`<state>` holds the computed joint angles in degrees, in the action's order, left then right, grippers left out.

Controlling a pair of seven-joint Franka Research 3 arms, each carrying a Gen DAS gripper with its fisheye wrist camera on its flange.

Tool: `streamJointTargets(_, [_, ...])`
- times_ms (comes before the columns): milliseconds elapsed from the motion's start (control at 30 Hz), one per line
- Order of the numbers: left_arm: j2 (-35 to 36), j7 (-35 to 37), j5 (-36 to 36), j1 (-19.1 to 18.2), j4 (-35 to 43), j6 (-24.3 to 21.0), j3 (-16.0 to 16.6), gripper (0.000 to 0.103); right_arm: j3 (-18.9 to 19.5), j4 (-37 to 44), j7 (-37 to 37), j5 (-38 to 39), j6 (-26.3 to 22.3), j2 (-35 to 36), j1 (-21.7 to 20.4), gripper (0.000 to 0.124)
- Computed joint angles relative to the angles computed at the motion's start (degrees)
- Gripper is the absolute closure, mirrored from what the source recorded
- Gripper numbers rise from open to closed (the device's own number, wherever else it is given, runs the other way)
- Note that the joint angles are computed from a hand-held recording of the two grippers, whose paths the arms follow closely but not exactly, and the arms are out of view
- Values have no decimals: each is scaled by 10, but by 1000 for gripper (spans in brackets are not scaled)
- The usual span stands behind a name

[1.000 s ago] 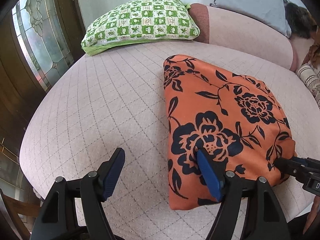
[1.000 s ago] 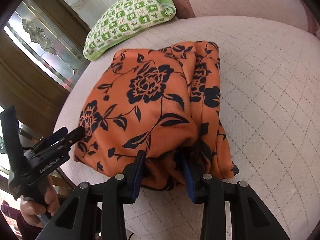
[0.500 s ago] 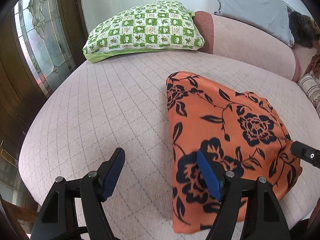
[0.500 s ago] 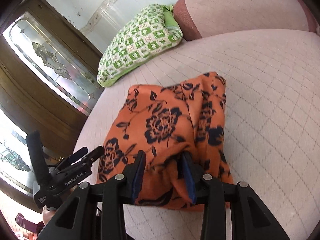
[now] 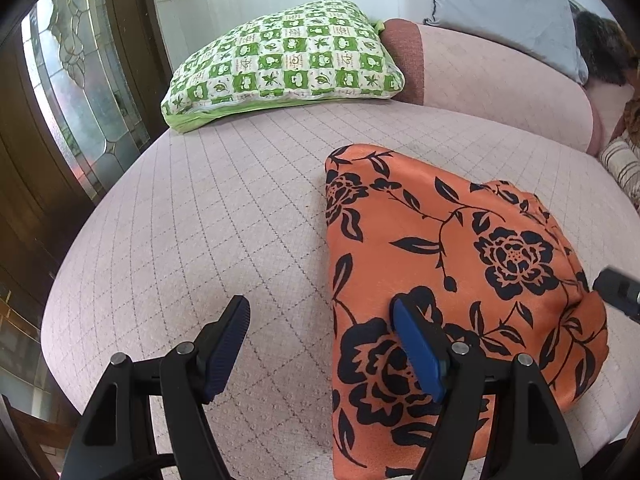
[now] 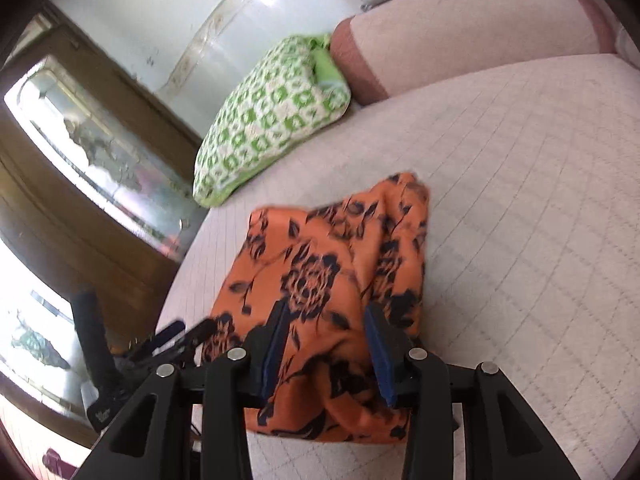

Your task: Fold small clothes

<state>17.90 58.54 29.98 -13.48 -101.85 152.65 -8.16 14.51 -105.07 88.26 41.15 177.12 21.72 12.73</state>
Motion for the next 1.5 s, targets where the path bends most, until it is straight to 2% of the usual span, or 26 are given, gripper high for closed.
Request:
streamJointTargets(67, [2,-3,10,-5,1,-5,3,27,-31,19,20,-35,-47,10,25,81])
streamJointTargets(133, [3,1,10,-3,2,-7,2,27,-104,40,100,-127,-118,21,80,81])
streamJointTargets(167, [3,3,8,-2,1,-7,1,27,-122,45,127,-158,-137,25,93,81])
streamJointTargets(200, [3,5,7,-2,0,-6,1,27,-125,47,141,-171,-147,26,92,81])
streamJointTargets(267, [3,8,5,0,-1,-4,0,27,-87,42,122,-137,-146,22,56,80])
streamJointTargets(367, [4,13,-1,1,0,-5,-1,27,-64,37,107,-102,-140,18,34,80])
streamJointTargets(500, [7,28,-21,6,6,-10,-7,27,-69,22,113,-110,-106,4,41,80])
streamJointTargets(600, [11,39,-39,10,12,-12,-11,27,-75,48,119,-115,-92,15,42,80])
streamJointTargets(667, [14,46,-48,11,16,-15,-12,27,-112,84,159,-154,-110,34,66,80])
streamJointTargets(700, [16,48,-53,11,18,-16,-13,27,-146,114,201,-196,-130,52,88,80])
streamJointTargets(767, [19,53,-59,11,21,-16,-13,27,-175,186,248,-248,-179,94,100,80])
streamJointTargets(900, [24,59,-67,10,28,-19,-13,27,-170,339,286,-262,-281,193,75,76])
streamJointTargets(933, [26,61,-69,10,29,-20,-13,27,-153,387,304,-275,-315,228,59,68])
streamJointTargets(967, [27,64,-72,11,31,-20,-14,27,-136,423,309,-277,-340,256,43,66])
streamJointTargets(1000, [30,64,-72,10,33,-23,-13,27,-123,438,302,-266,-342,276,34,65])
streamJointTargets(1033, [31,63,-72,8,35,-24,-12,27,-129,433,297,-256,-326,277,38,60])
streamJointTargets(1067, [31,62,-71,7,36,-24,-11,27,-121,409,281,-249,-299,264,34,59])
streamJointTargets(1167, [31,56,-64,4,34,-23,-8,27,-122,362,258,-254,-276,235,38,59])
streamJointTargets(1267, [28,47,-57,1,29,-20,-5,26,-128,268,254,-258,-224,179,50,59])
streamJointTargets(1367, [23,43,-56,3,20,-15,-6,26,-105,166,236,-223,-160,114,40,59])
streamJointTargets(1467, [19,33,-47,0,15,-12,-3,26,-100,102,229,-207,-118,67,48,59])
streamJointTargets(1500, [18,26,-38,-3,13,-10,0,26,-87,72,214,-194,-93,47,44,59])
